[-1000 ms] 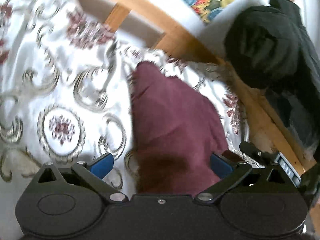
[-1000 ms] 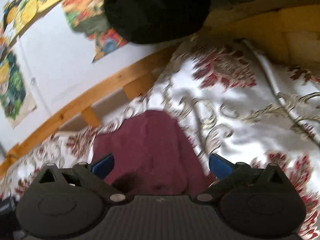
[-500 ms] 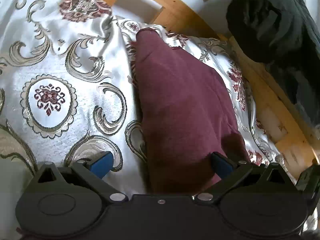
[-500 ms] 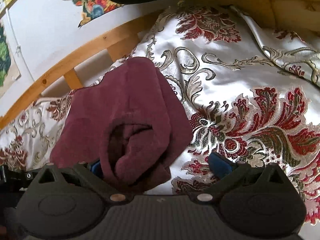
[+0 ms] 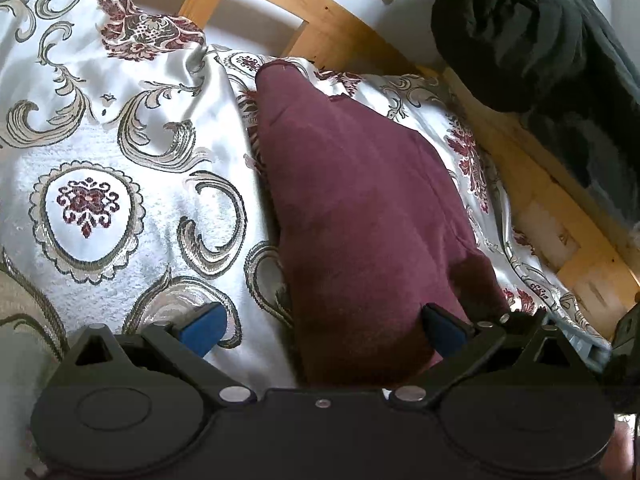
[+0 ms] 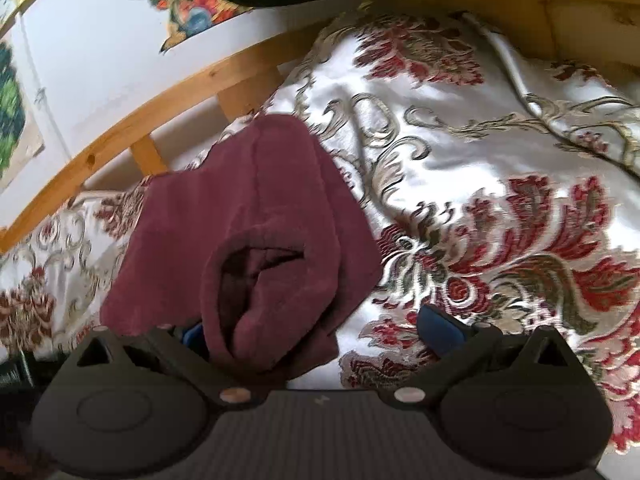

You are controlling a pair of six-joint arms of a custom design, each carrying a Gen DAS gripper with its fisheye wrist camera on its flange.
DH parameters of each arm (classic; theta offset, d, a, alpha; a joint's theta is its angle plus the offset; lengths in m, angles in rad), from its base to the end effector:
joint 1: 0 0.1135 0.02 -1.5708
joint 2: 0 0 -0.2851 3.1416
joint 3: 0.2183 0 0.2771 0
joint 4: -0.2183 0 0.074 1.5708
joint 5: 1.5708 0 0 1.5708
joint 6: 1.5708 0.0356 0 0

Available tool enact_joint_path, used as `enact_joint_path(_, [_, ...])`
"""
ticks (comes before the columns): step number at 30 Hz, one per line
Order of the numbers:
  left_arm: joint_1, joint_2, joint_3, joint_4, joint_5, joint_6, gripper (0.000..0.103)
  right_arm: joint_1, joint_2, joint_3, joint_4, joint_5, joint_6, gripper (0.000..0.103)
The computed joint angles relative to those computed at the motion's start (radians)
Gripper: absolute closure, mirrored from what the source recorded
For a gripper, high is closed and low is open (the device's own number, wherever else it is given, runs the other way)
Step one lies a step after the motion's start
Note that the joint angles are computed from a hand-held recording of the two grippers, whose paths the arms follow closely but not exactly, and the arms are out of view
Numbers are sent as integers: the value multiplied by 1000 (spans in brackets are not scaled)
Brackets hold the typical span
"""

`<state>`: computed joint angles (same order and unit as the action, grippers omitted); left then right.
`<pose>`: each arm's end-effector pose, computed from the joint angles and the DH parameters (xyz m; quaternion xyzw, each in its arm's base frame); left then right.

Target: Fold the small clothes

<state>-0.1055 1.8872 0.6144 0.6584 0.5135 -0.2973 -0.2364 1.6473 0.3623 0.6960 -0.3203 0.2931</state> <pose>0.3276 -0.0523 0.0829 0.0341 0.8660 -0.3099 0.3910 0.2605 -0.0512 0.0953 0.1553 0.8600 0.1538 0.4612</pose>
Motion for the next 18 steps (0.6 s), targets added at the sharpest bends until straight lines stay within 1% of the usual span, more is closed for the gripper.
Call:
enact_joint_path(4, [-3,5,-2,14,-5,0,1,-7,-17,13,53,38,7,0])
enact_joint_path(6, [-3,4,-3,15,-6,1,1,-11,-11,53,43,38,-3,0])
enact_joint_path(8, [-4,2,-3,12,-8,2,1,-1,-2,99,9,71,-14,0])
enact_joint_path(10, [-3,3,-3,12,-6,2,1,13,21,147,-32,115,-40,0])
enact_joint_path(12, [-4,3,-2,12,-7,3,1,13,59,186,-37,109,-61,0])
enact_joint_path(16, [-4,5,-2,13,-7,3,1,31,122,238,-54,152,-110,0])
enact_joint_path(18, [-4,5,-2,14,-8,3,1,31,167,246,-29,167,-138,0])
